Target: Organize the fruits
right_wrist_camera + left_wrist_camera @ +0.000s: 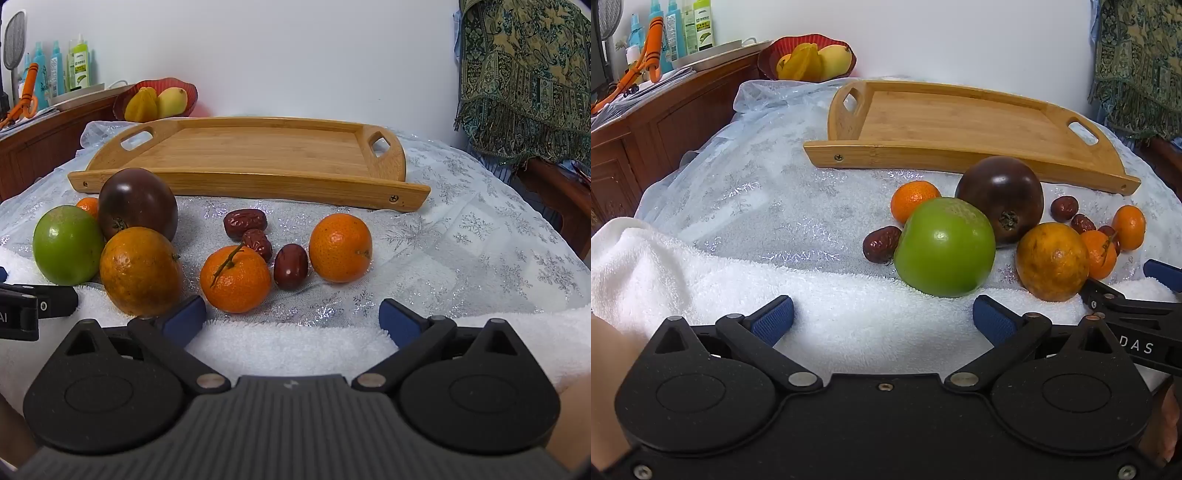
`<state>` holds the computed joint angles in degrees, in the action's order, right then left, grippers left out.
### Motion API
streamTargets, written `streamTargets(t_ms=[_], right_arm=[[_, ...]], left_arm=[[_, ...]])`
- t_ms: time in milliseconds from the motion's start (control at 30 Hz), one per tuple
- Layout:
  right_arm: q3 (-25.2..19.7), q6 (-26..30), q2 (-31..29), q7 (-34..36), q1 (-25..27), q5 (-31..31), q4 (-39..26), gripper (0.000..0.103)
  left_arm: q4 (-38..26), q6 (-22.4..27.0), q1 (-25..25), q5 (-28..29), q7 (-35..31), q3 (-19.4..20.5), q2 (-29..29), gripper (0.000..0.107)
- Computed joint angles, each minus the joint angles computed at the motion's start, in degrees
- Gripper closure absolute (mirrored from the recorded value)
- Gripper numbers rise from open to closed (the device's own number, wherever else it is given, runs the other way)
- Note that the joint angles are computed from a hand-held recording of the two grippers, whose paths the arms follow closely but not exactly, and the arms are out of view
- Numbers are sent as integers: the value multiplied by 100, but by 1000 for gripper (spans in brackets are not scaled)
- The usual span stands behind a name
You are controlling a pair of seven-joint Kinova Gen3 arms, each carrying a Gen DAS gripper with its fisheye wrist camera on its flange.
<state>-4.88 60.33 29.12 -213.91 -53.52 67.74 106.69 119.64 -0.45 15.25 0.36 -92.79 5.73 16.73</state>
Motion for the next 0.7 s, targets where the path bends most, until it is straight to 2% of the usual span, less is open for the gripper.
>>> streamTargets(t_ms=[700], right_arm=[[-4, 16, 12, -34, -9, 28, 10, 0]], left_arm=[[5, -15, -22, -19, 13, 21, 2, 4]])
